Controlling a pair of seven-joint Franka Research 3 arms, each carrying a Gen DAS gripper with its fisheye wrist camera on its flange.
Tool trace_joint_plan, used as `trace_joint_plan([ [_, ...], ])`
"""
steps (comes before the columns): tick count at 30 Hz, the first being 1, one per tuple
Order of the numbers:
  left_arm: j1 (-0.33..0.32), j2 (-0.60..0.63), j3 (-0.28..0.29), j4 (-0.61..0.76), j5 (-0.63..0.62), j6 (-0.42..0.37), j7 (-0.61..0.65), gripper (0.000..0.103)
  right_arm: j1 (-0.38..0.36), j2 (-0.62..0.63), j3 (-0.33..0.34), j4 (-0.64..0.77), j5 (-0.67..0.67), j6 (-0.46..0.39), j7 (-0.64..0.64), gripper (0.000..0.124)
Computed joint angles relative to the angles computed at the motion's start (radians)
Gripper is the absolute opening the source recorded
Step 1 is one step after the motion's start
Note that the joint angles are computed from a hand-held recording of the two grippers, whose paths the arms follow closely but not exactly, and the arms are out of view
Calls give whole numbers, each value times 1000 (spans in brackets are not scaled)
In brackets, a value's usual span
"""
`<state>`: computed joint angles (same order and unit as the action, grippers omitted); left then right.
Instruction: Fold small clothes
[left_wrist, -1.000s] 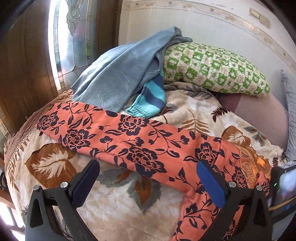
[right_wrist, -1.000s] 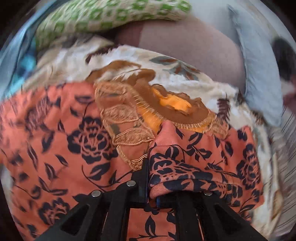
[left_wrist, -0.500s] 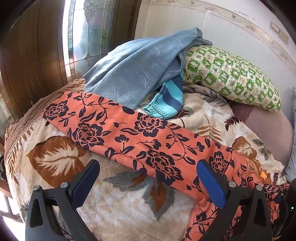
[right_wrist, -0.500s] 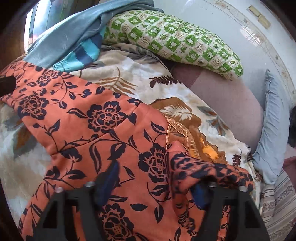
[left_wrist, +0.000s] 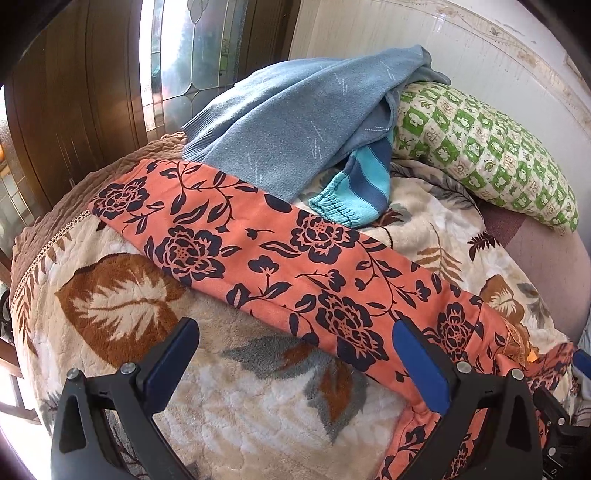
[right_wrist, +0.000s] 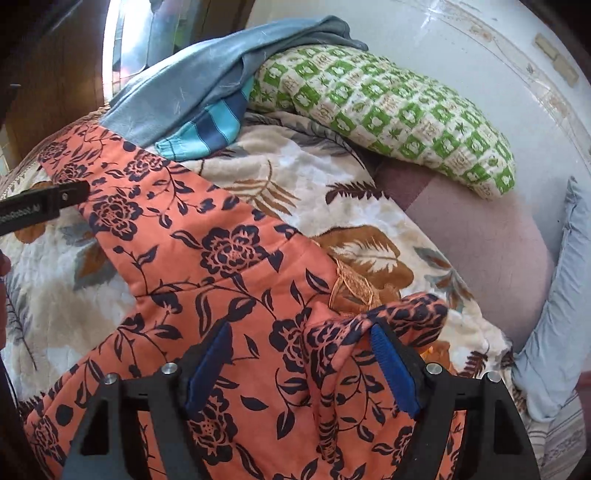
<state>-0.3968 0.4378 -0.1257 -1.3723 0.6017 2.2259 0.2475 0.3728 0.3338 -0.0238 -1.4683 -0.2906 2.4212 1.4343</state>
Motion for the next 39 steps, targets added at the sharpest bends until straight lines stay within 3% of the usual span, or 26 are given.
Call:
trace_joint_plan([
  [2, 5, -4, 0, -7, -7, 4, 1, 103, 8, 6, 10, 31, -5, 4, -30, 80],
  [6, 11, -16, 1, -23, -8, 8, -10, 103, -31, -13, 49, 35, 162, 33, -81, 80],
  [12, 6, -12, -4, -21, 11, 39, -4, 103, -83, -74, -2, -116, 280, 101, 155, 80],
  [14, -9, 6, -2, 11, 28, 22, 20, 103, -147, -109, 3, -202, 429, 139, 238, 80],
  [16, -17, 20, -5, 31, 34, 33, 46, 103, -232, -141, 30, -293, 700, 166, 269, 80],
  [18, -32, 42, -6, 64, 38, 26, 82, 103, -304, -147, 61, -349, 982, 163, 204, 80],
  [20, -49, 70, -4, 108, 41, -4, 131, 103, -333, -137, 82, -375, 1180, 174, 125, 80],
  [25, -71, 99, 16, 158, 35, -66, 175, 103, -321, -41, 116, -257, 1318, 130, 109, 80],
  [27, -64, 88, 21, 138, 25, -60, 149, 103, -314, -13, 151, -165, 1358, 97, 20, 80],
  [30, -59, 75, 26, 118, 24, -60, 110, 103, -328, -33, 205, -99, 1541, 81, -224, 80],
  [32, -53, 68, 22, 105, 25, -43, 99, 103, -299, -67, 183, -97, 1507, 102, -287, 80],
  [33, -53, 69, 19, 106, 26, -37, 102, 103, -276, -79, 162, -103, 1433, 123, -262, 80],
  [36, -62, 84, 14, 128, 39, -27, 129, 103, -236, -118, 82, -181, 1168, 156, -67, 80],
  [39, -58, 101, -4, 137, 22, 41, 181, 103, -237, -164, 20, -322, 972, 216, 127, 80],
])
